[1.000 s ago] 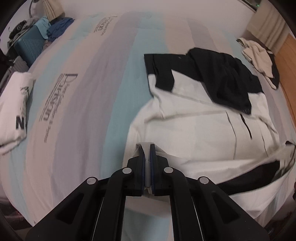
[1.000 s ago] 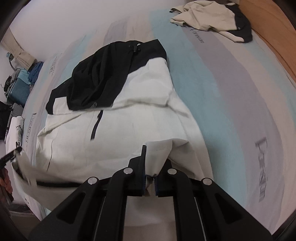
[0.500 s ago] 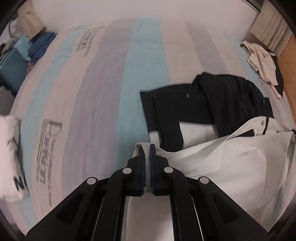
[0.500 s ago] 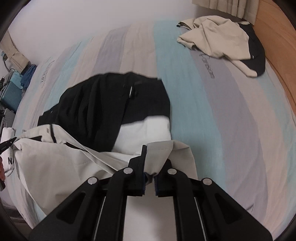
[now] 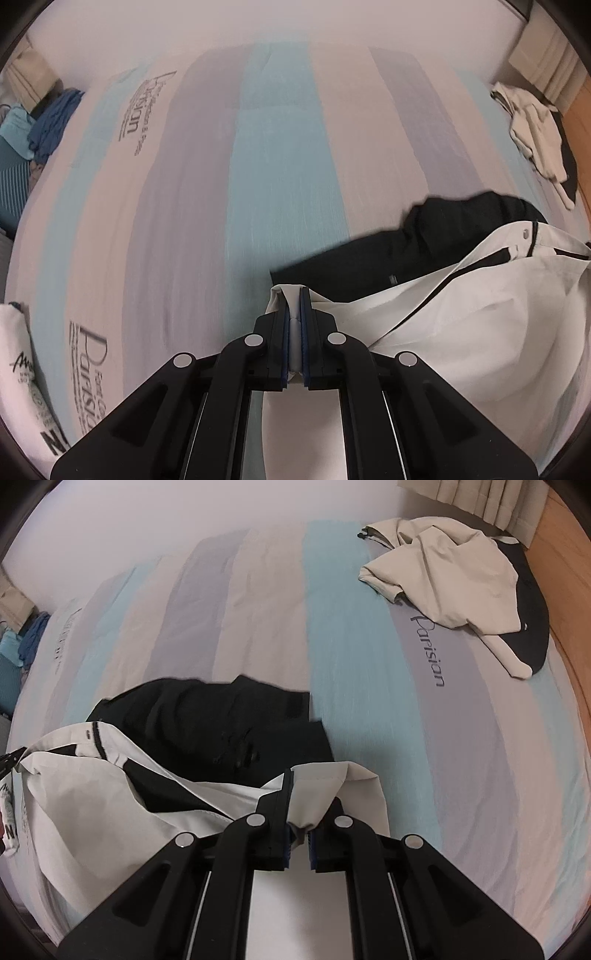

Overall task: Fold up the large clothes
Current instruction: 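Lift the hem and fold it toward the collar with both tools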

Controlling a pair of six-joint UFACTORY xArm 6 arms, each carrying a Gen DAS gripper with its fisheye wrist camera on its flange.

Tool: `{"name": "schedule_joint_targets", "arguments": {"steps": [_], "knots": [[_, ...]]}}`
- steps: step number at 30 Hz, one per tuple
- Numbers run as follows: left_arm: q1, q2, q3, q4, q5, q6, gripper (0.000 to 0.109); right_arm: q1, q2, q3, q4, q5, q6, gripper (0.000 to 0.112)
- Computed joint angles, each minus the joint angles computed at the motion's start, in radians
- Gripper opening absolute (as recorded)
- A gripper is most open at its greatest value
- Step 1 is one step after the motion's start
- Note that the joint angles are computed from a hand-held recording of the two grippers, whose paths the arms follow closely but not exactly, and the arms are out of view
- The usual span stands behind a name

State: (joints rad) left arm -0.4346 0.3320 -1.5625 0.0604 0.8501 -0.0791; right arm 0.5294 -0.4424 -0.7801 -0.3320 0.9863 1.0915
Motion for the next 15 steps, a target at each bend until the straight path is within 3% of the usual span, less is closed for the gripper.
{"name": "schedule_joint_targets", "arguments": {"steps": [8,15], "knots": [[0.016,0.227,-0.255,-0.006,0.056,-0.01,0.004,-0.116,0.17,-0.088,0.037,-0.083,-0.096,0.005],[0.008,0.39,-0.446,0.039,0.111,0.013,0.004,-0.152,0.294,-0.168,0.028,-0.098,-0.147,0.005]]}}
